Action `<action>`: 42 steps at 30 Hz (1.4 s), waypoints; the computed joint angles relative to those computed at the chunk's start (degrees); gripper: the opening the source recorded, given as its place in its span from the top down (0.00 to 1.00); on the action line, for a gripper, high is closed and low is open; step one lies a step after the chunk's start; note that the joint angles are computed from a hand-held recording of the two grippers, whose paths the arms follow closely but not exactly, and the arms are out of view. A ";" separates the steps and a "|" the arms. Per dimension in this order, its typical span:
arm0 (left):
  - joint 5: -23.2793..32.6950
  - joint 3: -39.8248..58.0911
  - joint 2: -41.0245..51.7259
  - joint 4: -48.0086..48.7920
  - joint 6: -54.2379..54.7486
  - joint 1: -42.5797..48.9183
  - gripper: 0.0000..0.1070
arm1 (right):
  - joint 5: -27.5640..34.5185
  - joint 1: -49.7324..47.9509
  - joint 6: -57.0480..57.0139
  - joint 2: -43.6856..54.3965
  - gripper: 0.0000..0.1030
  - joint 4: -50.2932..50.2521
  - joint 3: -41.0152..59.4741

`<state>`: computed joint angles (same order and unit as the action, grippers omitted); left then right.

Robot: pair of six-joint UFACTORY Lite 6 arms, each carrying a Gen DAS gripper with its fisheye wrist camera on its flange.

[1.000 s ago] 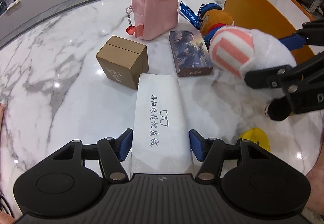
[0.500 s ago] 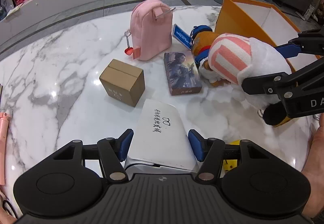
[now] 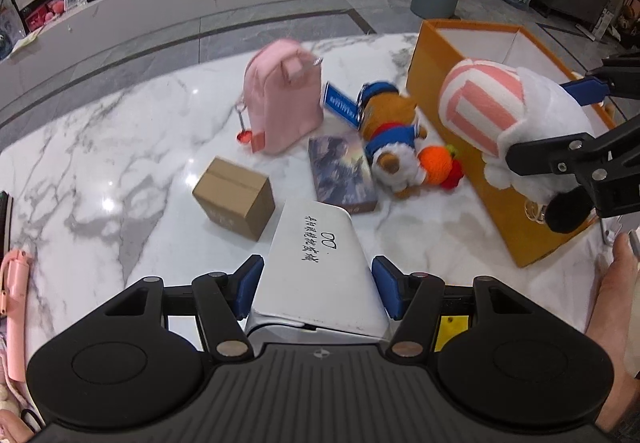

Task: Organize objects
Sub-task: 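Lift the white box and plush toy and carry both over the orange box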

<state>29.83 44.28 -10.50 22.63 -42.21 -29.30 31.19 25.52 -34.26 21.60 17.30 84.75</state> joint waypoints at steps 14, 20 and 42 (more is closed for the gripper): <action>7.76 18.85 9.90 4.17 -5.40 -9.40 0.36 | 4.25 -9.11 -6.85 -3.43 0.29 4.27 2.14; 9.27 30.28 17.48 3.88 -4.68 -10.84 0.36 | 5.36 -12.69 -8.46 -2.05 0.29 5.31 4.73; 10.11 72.19 53.05 3.19 -6.68 -14.17 0.36 | 7.51 -25.09 -13.30 12.07 0.29 9.92 16.59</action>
